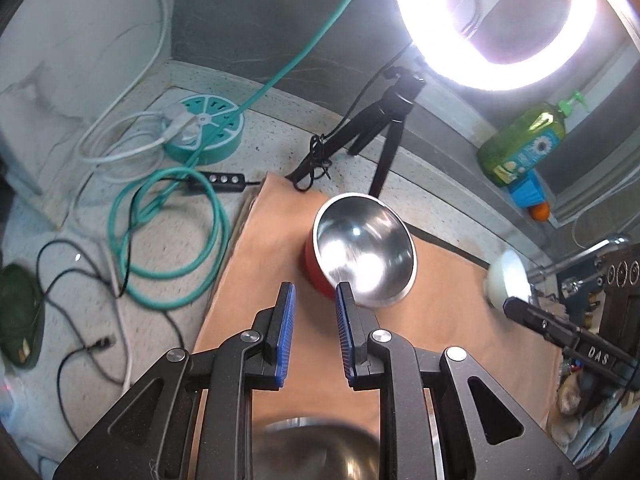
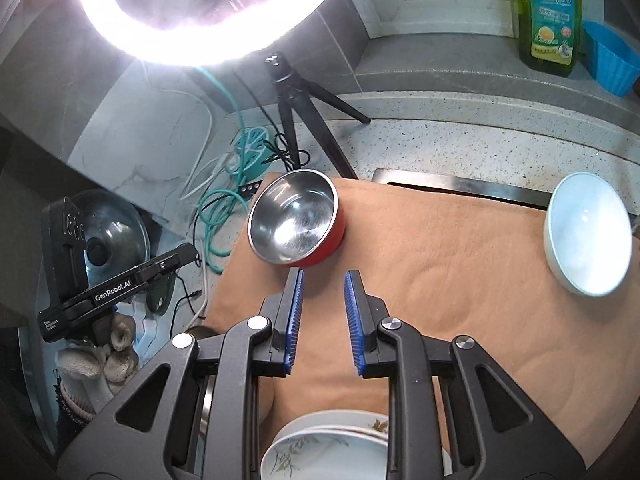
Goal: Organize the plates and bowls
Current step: 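Move the right tool to the red bowl rim and close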
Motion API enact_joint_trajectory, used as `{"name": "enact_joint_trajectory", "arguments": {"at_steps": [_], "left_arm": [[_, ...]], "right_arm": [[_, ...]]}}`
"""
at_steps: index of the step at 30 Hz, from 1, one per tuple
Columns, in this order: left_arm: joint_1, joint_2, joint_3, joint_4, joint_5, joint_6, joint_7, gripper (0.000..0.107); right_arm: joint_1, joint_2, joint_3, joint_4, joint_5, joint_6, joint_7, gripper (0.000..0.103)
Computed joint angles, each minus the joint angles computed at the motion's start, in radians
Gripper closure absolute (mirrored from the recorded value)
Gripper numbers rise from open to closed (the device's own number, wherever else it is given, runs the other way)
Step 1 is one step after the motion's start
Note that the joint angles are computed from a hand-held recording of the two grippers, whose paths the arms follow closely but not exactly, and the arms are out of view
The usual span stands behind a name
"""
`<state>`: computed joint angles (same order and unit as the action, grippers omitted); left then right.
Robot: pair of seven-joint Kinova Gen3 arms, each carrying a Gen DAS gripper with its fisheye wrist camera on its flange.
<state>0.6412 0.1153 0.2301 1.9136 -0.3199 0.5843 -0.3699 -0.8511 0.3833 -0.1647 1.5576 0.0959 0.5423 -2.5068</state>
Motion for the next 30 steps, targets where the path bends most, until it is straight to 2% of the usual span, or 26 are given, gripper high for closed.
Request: {"name": "enact_joint_trajectory", "arguments": {"at_steps": [4,11,24,26,28,30], "left_arm": [[-0.038,0.062,-0.01,-0.037,0.065,-0.013,-0.089,0.089],[-0.05,0.145,-0.045,-0.104,0.137,-0.001,-0.2,0.089],[-0.057,0.201,-0.067,-0.139,0.219,0.006,-0.313,0.089],[-0.05,0.205,-0.07,-0.145,0.218,0.011,-0.321,0.096],[-0.047,0.212,-0.071,-0.151,0.221,0.013,-0.329,0.097],[-0.04,0.22,-0.072,-0.161,0.221,0.02,-0.333,0.1]], "right_arm": [[0.035,0.051,-0.01,-0.036,-0.028,0.003,0.039,0.082],[0.088,0.142,-0.028,-0.115,-0.099,0.015,0.129,0.082],[0.11,0.274,-0.033,-0.252,-0.192,0.064,0.231,0.082],[0.102,0.286,-0.026,-0.27,-0.192,0.077,0.235,0.082],[0.101,0.293,-0.024,-0.278,-0.197,0.083,0.239,0.089],[0.107,0.298,-0.029,-0.283,-0.208,0.086,0.247,0.091]]}}
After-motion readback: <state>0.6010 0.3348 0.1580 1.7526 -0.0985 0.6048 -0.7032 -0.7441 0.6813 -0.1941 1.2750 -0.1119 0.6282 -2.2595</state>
